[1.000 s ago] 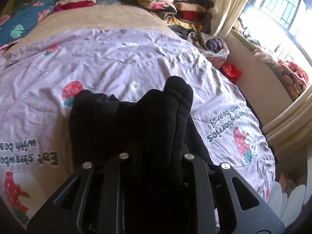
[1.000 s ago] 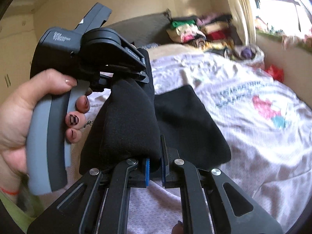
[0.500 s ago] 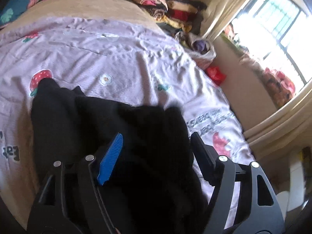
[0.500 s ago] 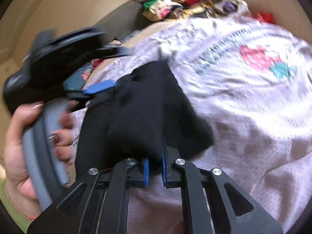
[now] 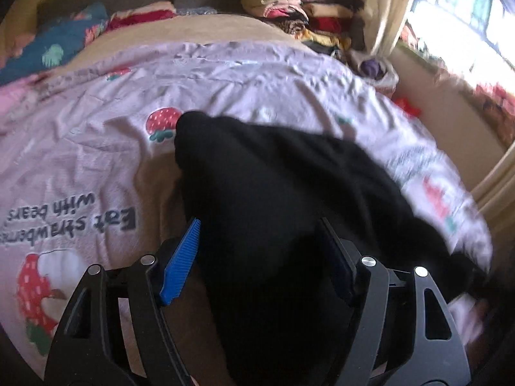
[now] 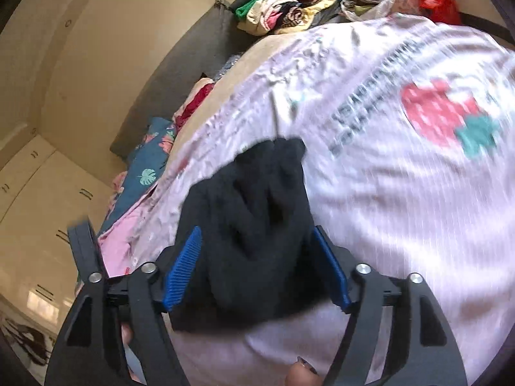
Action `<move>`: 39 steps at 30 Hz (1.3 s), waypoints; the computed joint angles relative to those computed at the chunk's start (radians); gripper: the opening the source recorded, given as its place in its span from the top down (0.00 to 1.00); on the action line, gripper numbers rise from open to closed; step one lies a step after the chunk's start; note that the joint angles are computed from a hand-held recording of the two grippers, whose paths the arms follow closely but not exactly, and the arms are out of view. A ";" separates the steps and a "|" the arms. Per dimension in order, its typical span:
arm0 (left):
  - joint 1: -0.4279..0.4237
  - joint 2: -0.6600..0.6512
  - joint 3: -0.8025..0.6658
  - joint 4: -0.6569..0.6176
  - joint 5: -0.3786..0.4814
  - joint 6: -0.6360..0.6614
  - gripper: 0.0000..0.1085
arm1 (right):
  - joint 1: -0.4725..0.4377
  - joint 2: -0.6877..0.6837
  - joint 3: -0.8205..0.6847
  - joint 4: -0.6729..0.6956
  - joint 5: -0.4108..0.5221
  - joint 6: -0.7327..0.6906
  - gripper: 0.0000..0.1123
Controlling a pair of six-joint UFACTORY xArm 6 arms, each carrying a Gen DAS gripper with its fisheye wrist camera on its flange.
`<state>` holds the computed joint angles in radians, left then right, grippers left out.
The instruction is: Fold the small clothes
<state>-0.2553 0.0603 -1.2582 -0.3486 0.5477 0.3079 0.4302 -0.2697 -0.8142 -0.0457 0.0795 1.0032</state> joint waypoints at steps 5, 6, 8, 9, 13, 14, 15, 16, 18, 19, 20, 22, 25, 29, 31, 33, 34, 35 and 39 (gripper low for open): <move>-0.012 -0.051 0.080 0.027 -0.048 0.003 0.40 | -0.061 0.189 -0.273 0.089 0.278 -0.206 0.37; -0.013 -0.057 0.088 0.031 -0.053 0.005 0.40 | -0.074 0.241 -0.342 0.128 0.337 -0.264 0.37; -0.015 -0.069 0.099 0.026 -0.055 0.006 0.40 | -0.080 0.319 -0.446 0.172 0.431 -0.350 0.37; -0.014 -0.072 0.103 0.020 -0.055 0.009 0.40 | -0.083 0.374 -0.531 0.152 0.522 -0.358 0.37; -0.016 -0.091 0.122 0.001 -0.055 0.023 0.40 | -0.060 0.441 -0.656 0.057 0.607 -0.384 0.89; -0.015 -0.096 0.126 -0.009 -0.052 0.032 0.39 | -0.040 0.426 -0.655 -0.021 0.576 -0.382 0.90; -0.015 -0.102 0.131 -0.017 -0.050 0.041 0.39 | -0.029 0.414 -0.645 -0.058 0.540 -0.388 0.90; -0.014 -0.106 0.133 -0.025 -0.047 0.049 0.39 | -0.020 0.401 -0.633 -0.079 0.489 -0.405 0.91; -0.012 -0.113 0.136 -0.044 -0.040 0.061 0.38 | -0.017 0.395 -0.615 -0.098 0.406 -0.430 0.91; -0.011 -0.115 0.136 -0.046 -0.037 0.059 0.38 | -0.024 0.409 -0.628 -0.113 0.398 -0.438 0.91; -0.010 -0.115 0.134 -0.056 -0.032 0.061 0.38 | -0.028 0.415 -0.630 -0.128 0.397 -0.438 0.91; -0.009 -0.118 0.135 -0.072 -0.022 0.070 0.38 | -0.045 0.437 -0.620 -0.131 0.388 -0.443 0.91; -0.015 -0.121 0.137 -0.071 -0.016 0.076 0.36 | -0.068 0.468 -0.613 -0.168 0.432 -0.398 0.92; -0.022 -0.133 0.147 -0.072 -0.010 0.090 0.35 | -0.082 0.426 -0.511 -0.229 0.407 -0.292 0.93; -0.027 -0.137 0.152 -0.055 -0.011 0.076 0.34 | -0.074 0.415 -0.509 -0.310 0.461 -0.227 0.92; -0.025 -0.140 0.152 -0.059 -0.004 0.073 0.34 | -0.073 0.388 -0.475 -0.313 0.455 -0.199 0.89; -0.022 -0.139 0.149 -0.066 0.001 0.075 0.34 | -0.072 0.367 -0.452 -0.331 0.450 -0.164 0.82; -0.019 -0.143 0.151 -0.077 0.006 0.080 0.33 | -0.069 0.349 -0.432 -0.353 0.445 -0.132 0.73; -0.012 -0.163 0.162 -0.097 0.020 0.092 0.33 | -0.055 0.254 -0.347 -0.431 0.423 -0.049 0.63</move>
<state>-0.2678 -0.1030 -1.0965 -0.4451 0.5679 0.4003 0.3748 -0.0156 -1.1613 -0.4768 0.5029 0.9545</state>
